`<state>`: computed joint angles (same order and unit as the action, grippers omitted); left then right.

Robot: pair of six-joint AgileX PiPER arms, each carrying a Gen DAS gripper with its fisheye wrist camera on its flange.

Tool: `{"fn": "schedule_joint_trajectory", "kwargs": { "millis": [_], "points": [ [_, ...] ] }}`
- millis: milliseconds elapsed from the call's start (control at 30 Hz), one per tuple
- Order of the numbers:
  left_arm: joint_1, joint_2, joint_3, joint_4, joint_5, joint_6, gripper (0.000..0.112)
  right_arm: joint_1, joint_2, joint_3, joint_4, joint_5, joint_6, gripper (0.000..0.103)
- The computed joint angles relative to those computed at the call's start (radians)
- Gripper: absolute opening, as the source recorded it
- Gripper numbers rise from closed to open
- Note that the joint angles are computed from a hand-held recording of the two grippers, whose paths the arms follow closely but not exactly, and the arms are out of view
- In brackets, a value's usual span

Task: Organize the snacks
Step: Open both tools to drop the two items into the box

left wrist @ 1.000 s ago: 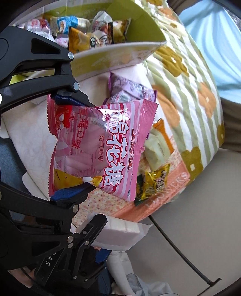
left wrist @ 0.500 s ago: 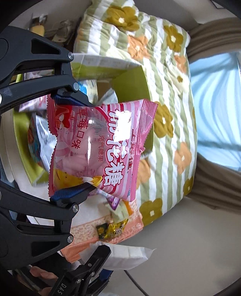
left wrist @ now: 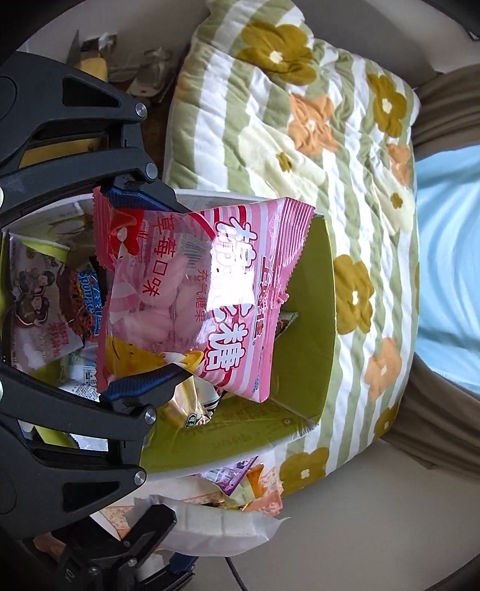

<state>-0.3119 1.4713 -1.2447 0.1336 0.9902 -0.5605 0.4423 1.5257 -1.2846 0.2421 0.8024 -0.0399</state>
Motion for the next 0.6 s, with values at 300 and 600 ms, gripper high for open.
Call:
{"fn": "schedule_joint_trajectory", "kwargs": {
  "millis": [300,600],
  "points": [
    [0.009,-0.002,-0.014,0.052,-0.008,-0.051,0.102,0.005,0.102,-0.057,0.06,0.02,-0.122,0.076],
    [0.01,-0.163,0.11,0.097,0.005,-0.183,0.102,0.072,0.15,-0.11,0.056,0.036,-0.223,0.077]
  ]
}}
